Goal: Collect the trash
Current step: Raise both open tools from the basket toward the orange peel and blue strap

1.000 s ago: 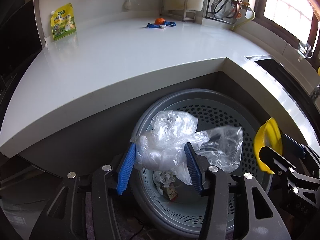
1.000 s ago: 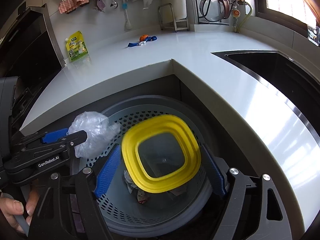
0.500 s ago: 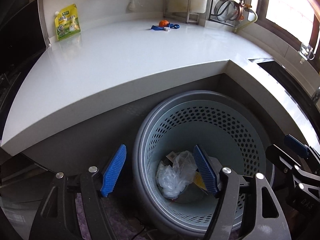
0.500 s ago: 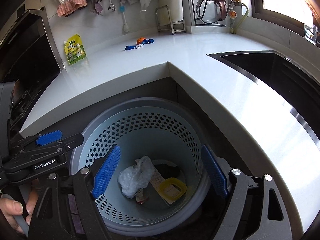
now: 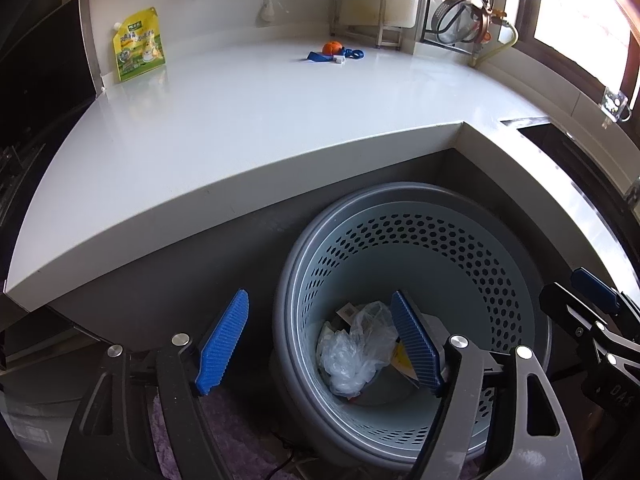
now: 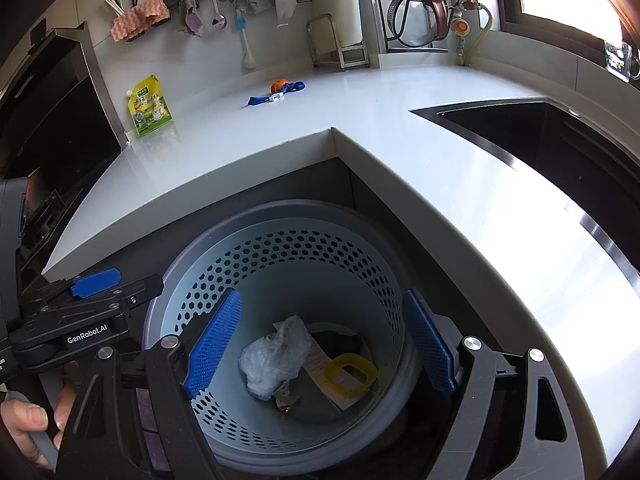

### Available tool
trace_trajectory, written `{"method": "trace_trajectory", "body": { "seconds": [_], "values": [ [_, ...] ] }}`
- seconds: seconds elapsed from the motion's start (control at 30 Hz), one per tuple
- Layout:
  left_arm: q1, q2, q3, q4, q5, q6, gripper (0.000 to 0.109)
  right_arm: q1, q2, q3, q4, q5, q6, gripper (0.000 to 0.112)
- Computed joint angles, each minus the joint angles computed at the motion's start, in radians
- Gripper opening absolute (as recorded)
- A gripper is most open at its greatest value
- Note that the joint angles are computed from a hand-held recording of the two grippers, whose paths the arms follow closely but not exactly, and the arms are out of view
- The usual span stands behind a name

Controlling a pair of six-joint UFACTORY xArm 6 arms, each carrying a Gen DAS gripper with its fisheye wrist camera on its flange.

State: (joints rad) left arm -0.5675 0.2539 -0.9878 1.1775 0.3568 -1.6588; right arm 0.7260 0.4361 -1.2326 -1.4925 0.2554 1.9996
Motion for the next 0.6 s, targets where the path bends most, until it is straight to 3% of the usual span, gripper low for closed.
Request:
{"method": "trace_trajectory", "body": {
  "seconds": [0.2,0.43,0.6],
  "values": [
    [-0.003,-0.011,-0.010,0.031,0.022,-0.009,0.075,-0.017,-0.002,-0.006,-0.014,-0.023,0.020,0.079],
    [0.026,-0.027,-0.023,0.024,-0.008,0.024,0.075,-0.031,-0.001,-0.040,0.078,0.006,-0.088,0.079],
    [0.045,-0.055,-0.037,0.026,-0.025,0.053,0.077,-0.059,-0.017,-0.050,-0.025,-0.037,0.068,0.079]
  ]
}}
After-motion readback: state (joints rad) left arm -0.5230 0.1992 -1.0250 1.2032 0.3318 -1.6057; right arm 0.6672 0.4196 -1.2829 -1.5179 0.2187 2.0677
